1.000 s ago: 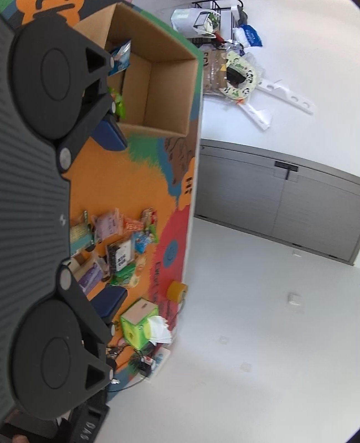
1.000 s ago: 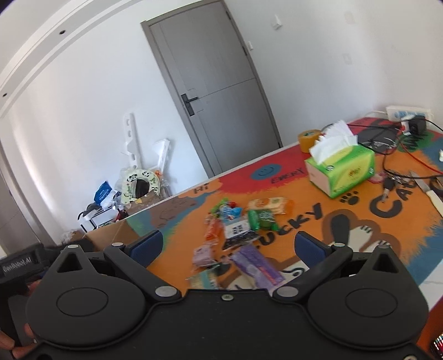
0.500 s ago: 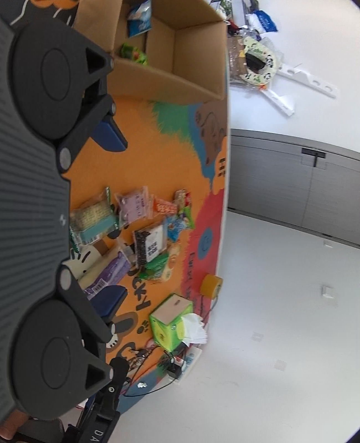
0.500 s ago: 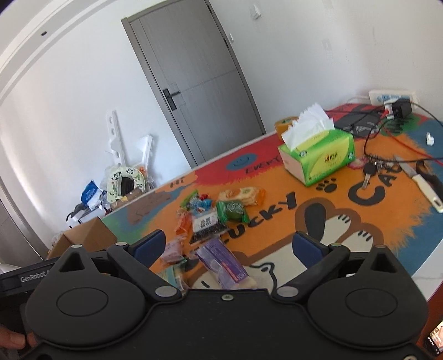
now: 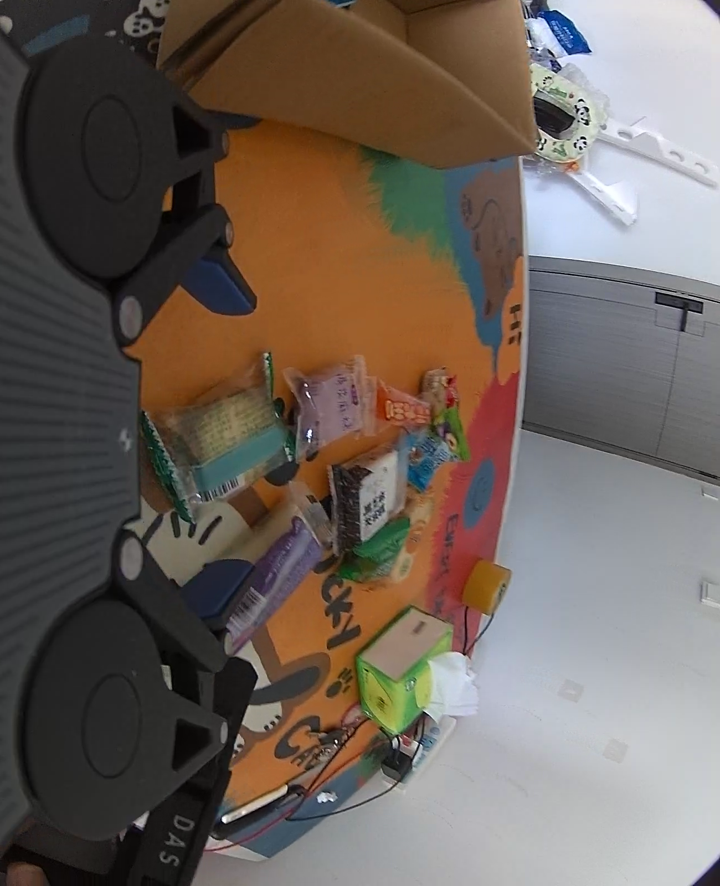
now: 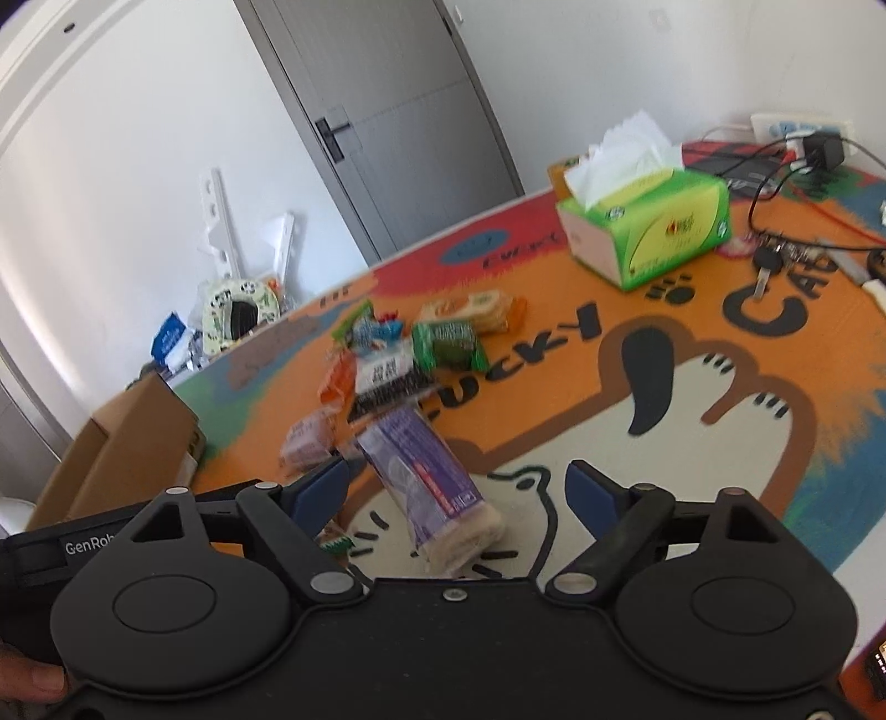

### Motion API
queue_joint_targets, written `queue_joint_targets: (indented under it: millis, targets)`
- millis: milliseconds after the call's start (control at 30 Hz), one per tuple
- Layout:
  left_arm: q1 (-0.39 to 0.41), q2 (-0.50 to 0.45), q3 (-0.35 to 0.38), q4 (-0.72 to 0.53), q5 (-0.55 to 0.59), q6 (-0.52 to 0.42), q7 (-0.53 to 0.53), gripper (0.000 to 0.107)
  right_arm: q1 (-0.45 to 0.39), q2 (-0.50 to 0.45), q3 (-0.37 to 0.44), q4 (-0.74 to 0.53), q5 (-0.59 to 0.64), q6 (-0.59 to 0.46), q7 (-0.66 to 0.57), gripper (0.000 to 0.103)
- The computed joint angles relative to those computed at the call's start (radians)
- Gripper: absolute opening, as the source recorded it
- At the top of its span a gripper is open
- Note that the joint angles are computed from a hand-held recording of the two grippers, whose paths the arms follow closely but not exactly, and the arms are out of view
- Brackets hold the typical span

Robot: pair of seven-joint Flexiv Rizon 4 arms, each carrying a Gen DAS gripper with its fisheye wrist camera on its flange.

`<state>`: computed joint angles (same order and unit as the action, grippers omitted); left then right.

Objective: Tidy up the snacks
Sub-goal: 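Grasp the striped biscuit pack with the left tool while the right tool grasps the purple bread roll, then carry both packets into the cardboard box and open both tools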

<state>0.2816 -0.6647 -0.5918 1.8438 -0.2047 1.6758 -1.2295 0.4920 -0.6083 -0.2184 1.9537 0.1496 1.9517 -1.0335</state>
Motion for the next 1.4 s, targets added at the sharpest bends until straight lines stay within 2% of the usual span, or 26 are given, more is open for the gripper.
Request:
queue_joint_targets:
  millis: [167,233,300,400,500,600,700,800,867,900,967,1067,1133,1167,1200,1267,1400]
  targets:
    - [-0.074,-0.011,0.083,-0.045,-0.022,-0.032,-0.008,0.091,-0.044,-0.032,0.040,-0.037,-0.040,-0.021,0.010,0.083]
    - [-0.088,-0.020,0.096,-0.060,-0.037,-0.047,-0.006,0.091,-0.065,-0.044,0.058,-0.052,-0.058,-0.034,0.020,0.078]
    - [-0.101,-0.026,0.107,-0.070,-0.049,-0.053,-0.001,0.091,-0.101,-0.052,0.091,-0.066,-0.088,-0.056,0.031,0.067]
    - [-0.140,-0.035,0.144,-0.093,-0.058,-0.060,0.005,0.091,-0.077,-0.063,0.059,-0.063,-0.097,-0.048,0.031,0.056]
    - [-0.179,-0.047,0.179,-0.114,-0.067,-0.061,0.005,0.091,-0.102,-0.062,0.081,-0.061,-0.104,-0.039,0.040,0.045]
    - [-0.270,-0.055,0.286,-0.144,-0.073,-0.056,-0.030,0.091,-0.131,-0.061,0.105,-0.058,-0.110,-0.031,0.055,0.043]
    - [-0.313,-0.065,0.337,-0.156,-0.061,-0.035,-0.042,0.091,-0.097,-0.058,0.067,-0.047,-0.085,-0.030,0.064,0.043]
    - [-0.327,-0.067,0.355,-0.160,-0.047,-0.026,-0.045,0.083,-0.092,-0.055,0.060,-0.045,-0.079,-0.034,0.072,0.043]
    - [-0.352,-0.063,0.390,-0.162,-0.033,-0.029,-0.044,0.076,-0.094,-0.052,0.064,-0.046,-0.087,-0.044,0.073,0.050]
    - [-0.351,-0.062,0.391,-0.160,-0.026,-0.025,-0.040,0.073,-0.084,-0.052,0.055,-0.047,-0.083,-0.044,0.077,0.058]
    - [-0.349,-0.060,0.394,-0.153,-0.017,-0.015,-0.036,0.057,-0.048,-0.060,0.017,-0.049,-0.063,-0.030,0.079,0.069]
    - [-0.301,-0.054,0.344,-0.133,-0.010,-0.002,-0.025,0.048,-0.002,-0.073,-0.032,-0.061,-0.048,-0.050,0.070,0.070]
    - [-0.254,-0.049,0.291,-0.115,-0.006,-0.001,-0.014,0.047,0.027,-0.083,-0.062,-0.064,-0.037,-0.047,0.068,0.069]
    - [-0.243,-0.046,0.281,-0.108,-0.007,-0.002,-0.012,0.047,0.039,-0.085,-0.073,-0.065,-0.036,-0.049,0.064,0.063]
    - [-0.235,-0.042,0.273,-0.102,-0.010,-0.002,-0.015,0.047,0.031,-0.083,-0.062,-0.066,-0.048,-0.051,0.056,0.050]
    - [-0.200,-0.038,0.235,-0.086,-0.012,0.001,-0.013,0.047,-0.024,-0.075,0.006,-0.070,-0.089,-0.050,0.043,0.046]
    - [-0.122,-0.029,0.149,-0.050,0.005,0.033,-0.003,0.047,-0.029,-0.063,0.026,-0.069,-0.104,-0.054,0.034,0.038]
